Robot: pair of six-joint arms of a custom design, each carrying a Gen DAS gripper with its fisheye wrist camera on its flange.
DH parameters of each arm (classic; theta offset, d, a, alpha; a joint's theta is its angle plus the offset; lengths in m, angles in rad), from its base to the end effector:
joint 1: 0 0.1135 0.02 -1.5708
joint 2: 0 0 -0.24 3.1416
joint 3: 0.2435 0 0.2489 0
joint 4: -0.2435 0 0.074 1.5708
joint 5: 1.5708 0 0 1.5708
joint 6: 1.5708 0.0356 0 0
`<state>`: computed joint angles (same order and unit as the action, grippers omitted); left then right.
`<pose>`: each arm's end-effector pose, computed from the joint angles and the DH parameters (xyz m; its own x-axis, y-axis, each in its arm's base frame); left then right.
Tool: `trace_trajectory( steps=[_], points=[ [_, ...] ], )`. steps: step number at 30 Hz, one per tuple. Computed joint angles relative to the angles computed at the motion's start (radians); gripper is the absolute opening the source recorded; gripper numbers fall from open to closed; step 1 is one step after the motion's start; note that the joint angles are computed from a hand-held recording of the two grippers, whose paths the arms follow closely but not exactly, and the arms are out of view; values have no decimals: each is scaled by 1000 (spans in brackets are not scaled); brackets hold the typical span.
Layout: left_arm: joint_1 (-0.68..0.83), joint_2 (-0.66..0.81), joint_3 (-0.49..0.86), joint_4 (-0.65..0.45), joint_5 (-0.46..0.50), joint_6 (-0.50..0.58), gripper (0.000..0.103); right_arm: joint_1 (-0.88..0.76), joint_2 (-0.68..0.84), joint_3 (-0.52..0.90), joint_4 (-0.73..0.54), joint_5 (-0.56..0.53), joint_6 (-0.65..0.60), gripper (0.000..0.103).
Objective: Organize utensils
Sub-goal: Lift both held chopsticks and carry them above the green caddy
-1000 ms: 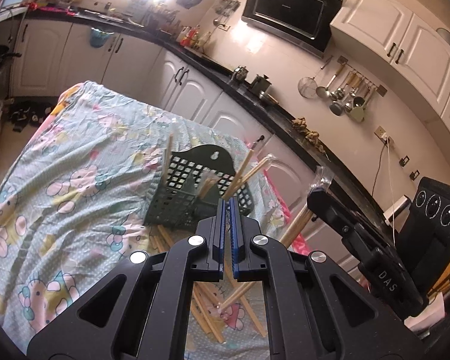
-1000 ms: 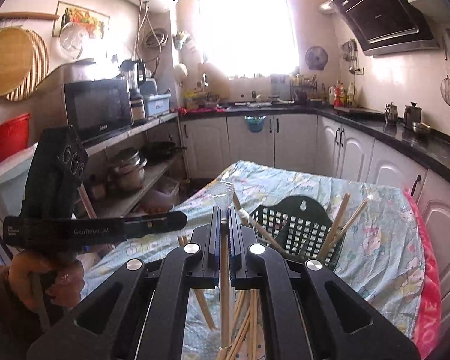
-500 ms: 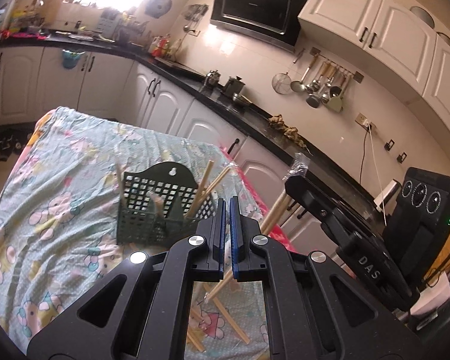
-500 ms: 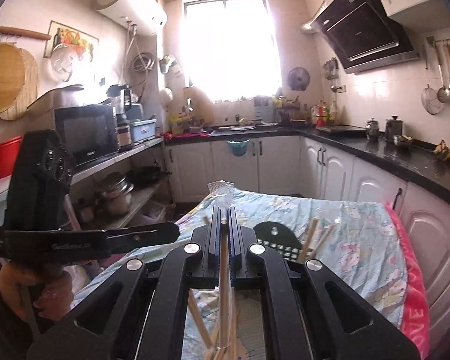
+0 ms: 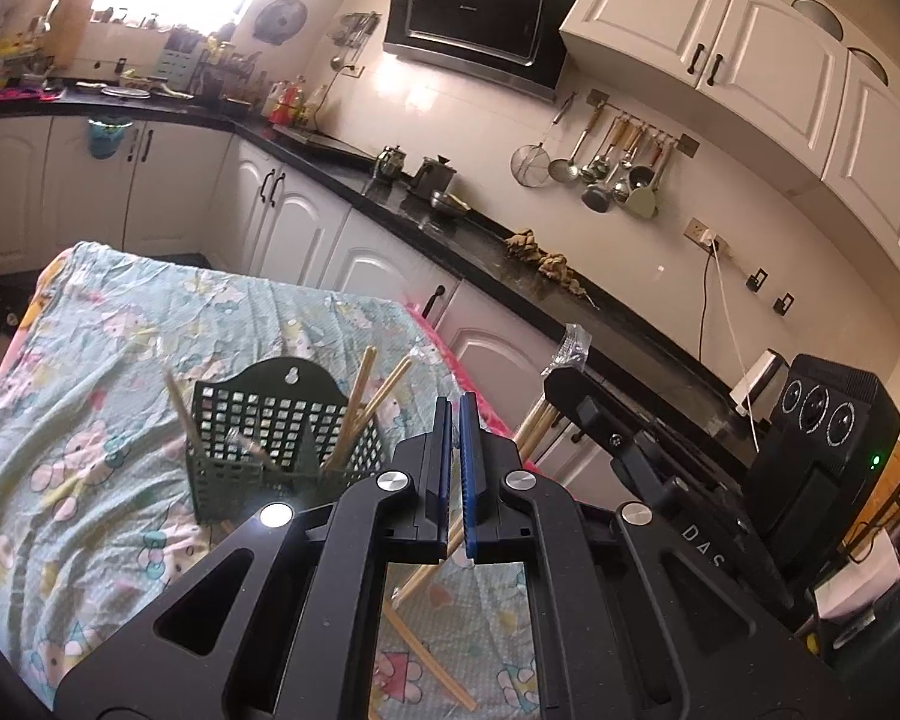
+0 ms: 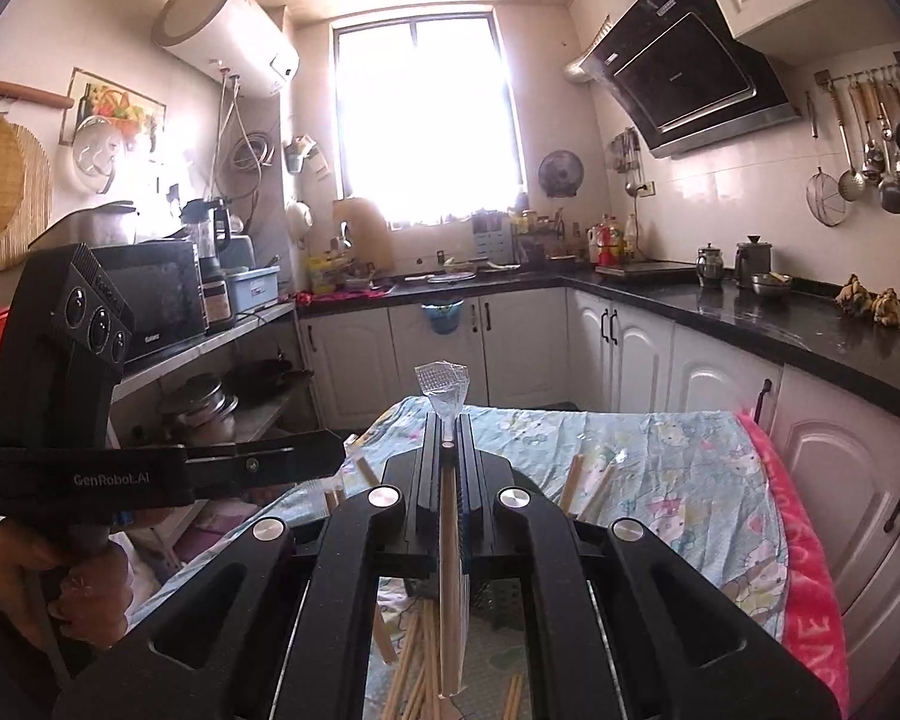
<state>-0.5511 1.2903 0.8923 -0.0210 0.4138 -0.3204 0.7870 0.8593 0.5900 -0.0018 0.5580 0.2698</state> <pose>0.2454 -0.1676 0.2625 -0.5785 0.0171 -0.8155 0.6429 0.6249 -0.4430 0.1634 0.1372 0.2609 -0.2464 0.0731 -0.9664 -0.1816 0.9760 0.1201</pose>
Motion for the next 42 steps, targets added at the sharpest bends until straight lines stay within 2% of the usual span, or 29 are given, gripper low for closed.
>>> trace_trajectory(
  steps=[13,19,24,29,33,42],
  points=[
    [-28,83,134,-11,44,11,1,-54,-64,-3,1,6,-15,5],
    [-25,120,224,-32,48,21,1,-132,-63,35,4,-56,-20,5],
    [-12,163,311,-58,56,29,1,-185,-24,87,16,-106,-39,5],
    [15,226,392,-73,77,7,1,-211,43,150,47,-105,-97,5],
    [25,270,448,-83,53,16,1,-240,98,191,81,-117,-145,5],
    [67,334,507,-28,39,-3,1,-301,199,254,133,-173,-156,5]
  ],
)
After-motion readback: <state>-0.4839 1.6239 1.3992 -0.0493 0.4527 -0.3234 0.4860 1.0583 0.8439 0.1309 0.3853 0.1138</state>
